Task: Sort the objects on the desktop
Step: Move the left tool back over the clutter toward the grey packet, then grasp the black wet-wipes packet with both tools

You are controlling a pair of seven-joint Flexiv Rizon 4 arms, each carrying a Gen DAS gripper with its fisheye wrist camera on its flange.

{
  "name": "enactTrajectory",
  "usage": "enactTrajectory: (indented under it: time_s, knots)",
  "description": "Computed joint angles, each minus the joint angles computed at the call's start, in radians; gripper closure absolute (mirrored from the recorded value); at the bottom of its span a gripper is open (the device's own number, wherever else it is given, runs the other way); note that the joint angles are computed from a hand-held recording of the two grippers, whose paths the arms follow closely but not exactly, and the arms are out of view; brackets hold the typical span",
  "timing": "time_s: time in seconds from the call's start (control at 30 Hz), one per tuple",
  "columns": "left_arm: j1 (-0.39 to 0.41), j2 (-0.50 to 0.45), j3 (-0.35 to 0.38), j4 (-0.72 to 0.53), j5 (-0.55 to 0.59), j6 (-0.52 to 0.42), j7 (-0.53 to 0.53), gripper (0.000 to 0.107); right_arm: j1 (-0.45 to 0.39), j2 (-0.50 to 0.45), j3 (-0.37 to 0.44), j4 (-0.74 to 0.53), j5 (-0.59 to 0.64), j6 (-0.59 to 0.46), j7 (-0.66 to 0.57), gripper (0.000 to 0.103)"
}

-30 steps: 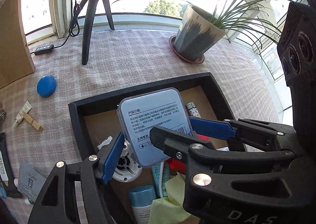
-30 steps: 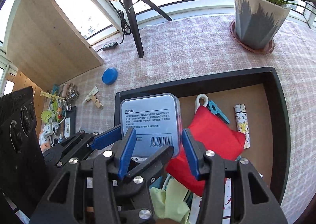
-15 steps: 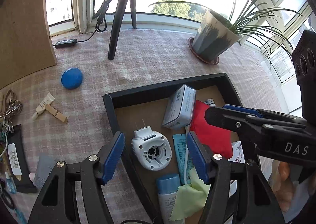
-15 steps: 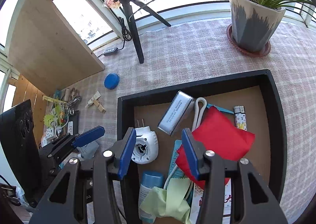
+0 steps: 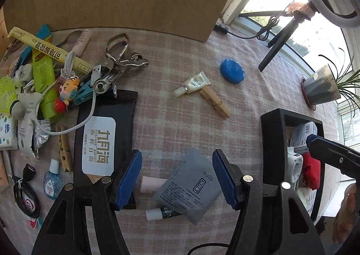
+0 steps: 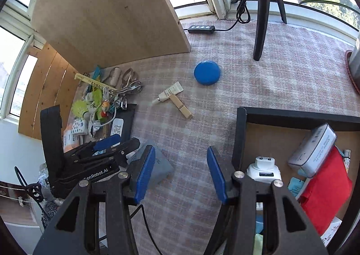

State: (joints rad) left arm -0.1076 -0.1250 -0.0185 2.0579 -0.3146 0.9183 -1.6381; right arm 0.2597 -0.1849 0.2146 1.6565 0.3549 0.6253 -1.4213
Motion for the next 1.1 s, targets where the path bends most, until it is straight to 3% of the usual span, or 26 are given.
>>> enactTrajectory:
  time_s: [0.37, 0.6, 1.1]
  knots:
    - [0.077, -0.013, 0.034, 0.033, -0.077, -0.019, 0.081, 0.045, 0.061, -0.147, 0.046, -0.133, 0.027, -0.061, 0.018, 0.066]
    - [0.103, -0.04, 0.041, 0.024, -0.059, -0.037, 0.089, 0.045, 0.082, -0.227, 0.064, -0.202, 0.034, -0.084, 0.042, 0.068]
    - [0.096, -0.026, 0.031, 0.061, -0.102, 0.009, 0.178, 0.045, 0.132, -0.354, 0.077, -0.284, -0.014, -0.09, 0.129, 0.077]
